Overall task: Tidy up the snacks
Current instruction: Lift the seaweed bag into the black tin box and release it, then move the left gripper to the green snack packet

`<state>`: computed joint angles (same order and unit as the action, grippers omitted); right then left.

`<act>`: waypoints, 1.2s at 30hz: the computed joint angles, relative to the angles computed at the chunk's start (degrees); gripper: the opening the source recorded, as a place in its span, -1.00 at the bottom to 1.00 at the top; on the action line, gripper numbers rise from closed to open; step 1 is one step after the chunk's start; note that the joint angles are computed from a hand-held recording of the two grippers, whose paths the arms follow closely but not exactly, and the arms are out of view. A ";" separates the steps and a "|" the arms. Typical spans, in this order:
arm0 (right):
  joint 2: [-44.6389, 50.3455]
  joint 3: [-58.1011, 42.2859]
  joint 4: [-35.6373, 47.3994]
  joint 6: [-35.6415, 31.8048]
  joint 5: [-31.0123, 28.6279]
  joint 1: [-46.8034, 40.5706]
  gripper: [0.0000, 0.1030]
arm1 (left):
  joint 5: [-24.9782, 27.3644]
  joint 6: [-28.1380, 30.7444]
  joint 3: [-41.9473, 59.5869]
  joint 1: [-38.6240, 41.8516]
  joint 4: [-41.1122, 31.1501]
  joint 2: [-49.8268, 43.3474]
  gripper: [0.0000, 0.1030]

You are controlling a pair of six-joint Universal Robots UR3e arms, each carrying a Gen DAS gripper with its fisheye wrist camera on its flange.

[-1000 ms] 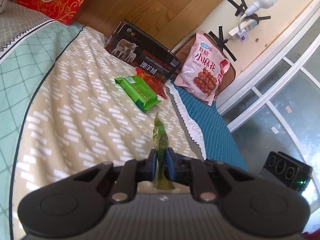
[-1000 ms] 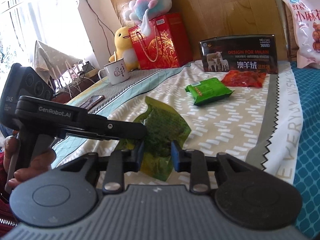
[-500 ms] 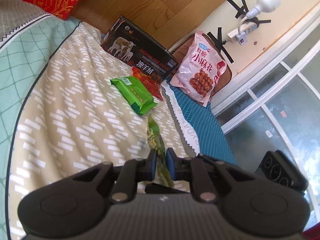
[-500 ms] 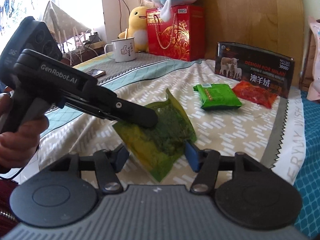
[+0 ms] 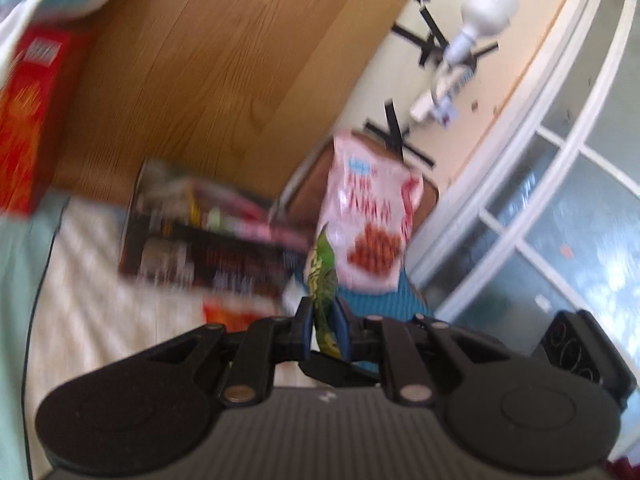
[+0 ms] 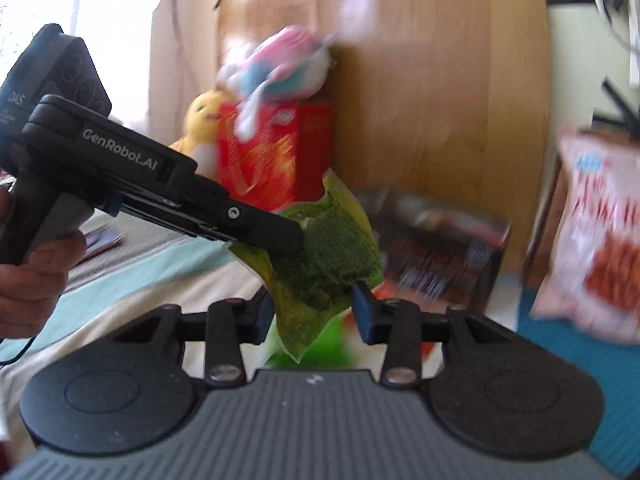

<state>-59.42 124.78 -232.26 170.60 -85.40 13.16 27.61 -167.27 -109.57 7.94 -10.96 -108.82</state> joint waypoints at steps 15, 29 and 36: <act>14.33 -39.44 27.81 2.76 -6.25 -5.41 -0.29 | 22.09 -15.56 47.73 -11.76 -0.67 -33.79 -0.12; 2.73 4.05 3.91 23.27 20.27 -17.62 -0.01 | 18.99 -7.05 8.84 -4.51 8.71 -11.83 0.02; 2.80 3.89 7.50 15.24 14.31 -6.95 0.27 | 26.28 -1.35 -1.49 -6.90 6.84 -7.69 -0.03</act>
<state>-56.62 128.67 -224.76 185.85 -71.09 6.21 53.89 -168.62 -111.06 1.04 -4.12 -116.51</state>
